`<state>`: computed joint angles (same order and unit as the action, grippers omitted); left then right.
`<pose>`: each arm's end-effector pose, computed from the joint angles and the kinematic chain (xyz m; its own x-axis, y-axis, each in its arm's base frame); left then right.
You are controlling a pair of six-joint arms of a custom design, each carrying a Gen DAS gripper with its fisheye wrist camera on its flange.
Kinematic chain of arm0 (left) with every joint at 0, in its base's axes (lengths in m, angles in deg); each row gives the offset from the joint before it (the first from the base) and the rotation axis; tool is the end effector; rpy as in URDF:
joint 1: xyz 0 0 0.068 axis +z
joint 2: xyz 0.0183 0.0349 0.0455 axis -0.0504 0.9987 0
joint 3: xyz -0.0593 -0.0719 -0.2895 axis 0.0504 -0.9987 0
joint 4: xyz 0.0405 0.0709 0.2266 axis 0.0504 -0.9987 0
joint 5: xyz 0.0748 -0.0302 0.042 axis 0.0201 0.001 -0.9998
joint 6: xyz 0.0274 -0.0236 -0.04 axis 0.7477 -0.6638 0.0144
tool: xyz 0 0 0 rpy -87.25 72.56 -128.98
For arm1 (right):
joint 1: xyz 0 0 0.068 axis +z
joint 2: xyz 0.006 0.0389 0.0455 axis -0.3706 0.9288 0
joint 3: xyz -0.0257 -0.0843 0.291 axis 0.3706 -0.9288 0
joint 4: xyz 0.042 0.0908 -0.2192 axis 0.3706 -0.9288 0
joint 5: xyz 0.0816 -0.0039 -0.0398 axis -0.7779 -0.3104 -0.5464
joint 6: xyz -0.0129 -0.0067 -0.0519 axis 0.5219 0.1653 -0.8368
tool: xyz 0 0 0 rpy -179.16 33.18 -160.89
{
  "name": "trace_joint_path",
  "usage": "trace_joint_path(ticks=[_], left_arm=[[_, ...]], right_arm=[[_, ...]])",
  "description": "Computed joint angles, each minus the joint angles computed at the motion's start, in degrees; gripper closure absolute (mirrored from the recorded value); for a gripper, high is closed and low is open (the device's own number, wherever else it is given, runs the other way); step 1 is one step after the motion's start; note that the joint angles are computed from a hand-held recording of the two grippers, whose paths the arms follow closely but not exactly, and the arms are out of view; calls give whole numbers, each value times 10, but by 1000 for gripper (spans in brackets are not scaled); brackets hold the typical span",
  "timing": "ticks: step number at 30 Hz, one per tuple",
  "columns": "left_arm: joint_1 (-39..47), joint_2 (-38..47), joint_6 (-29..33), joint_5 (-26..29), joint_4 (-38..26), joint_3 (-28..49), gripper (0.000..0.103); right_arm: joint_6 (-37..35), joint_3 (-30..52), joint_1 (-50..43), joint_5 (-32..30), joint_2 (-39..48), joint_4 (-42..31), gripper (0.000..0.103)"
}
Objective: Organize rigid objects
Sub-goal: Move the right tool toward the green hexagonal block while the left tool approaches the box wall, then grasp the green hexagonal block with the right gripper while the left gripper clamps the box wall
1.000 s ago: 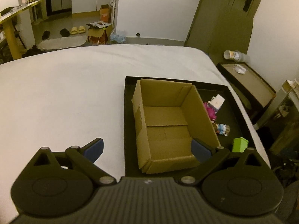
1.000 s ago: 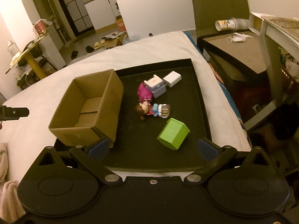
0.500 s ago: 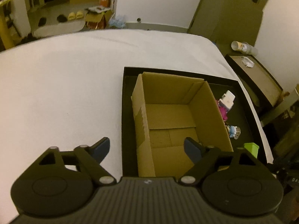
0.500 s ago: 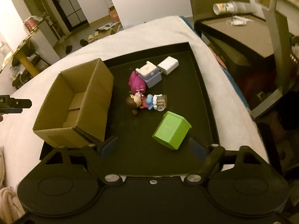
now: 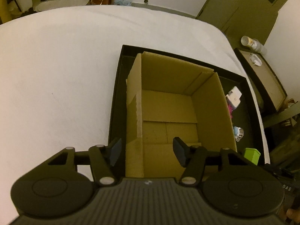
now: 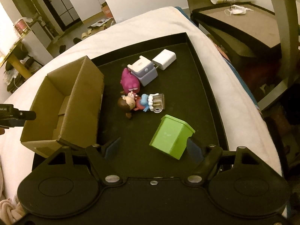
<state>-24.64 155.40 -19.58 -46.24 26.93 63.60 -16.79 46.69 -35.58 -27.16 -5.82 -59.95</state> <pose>0.2143 -0.0844 0.2535 -0.8773 -0.3097 -0.3667 -0.2278 0.9411 -0.2498 0.1977 -0.0332 0.2259 -0.8570 -0.0242 -0.5148 -0.1817 0.9490 0.2578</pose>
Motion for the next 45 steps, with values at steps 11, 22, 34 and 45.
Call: trace_joint_path(ticks=[11,22,34,45], left_arm=[[-17,57,-14,-12,-1,23,46],[-26,68,-41,-38,7,1,65],[-30,46,-77,-57,29,-43,86],[-16,26,-44,-57,15,-50,86]], right_arm=[[6,-1,-14,-5,37,22,28],[51,-15,-13,3,64,63,33],[128,-19,4,8,120,98,46],[95,-27,3,-9,97,91,53]])
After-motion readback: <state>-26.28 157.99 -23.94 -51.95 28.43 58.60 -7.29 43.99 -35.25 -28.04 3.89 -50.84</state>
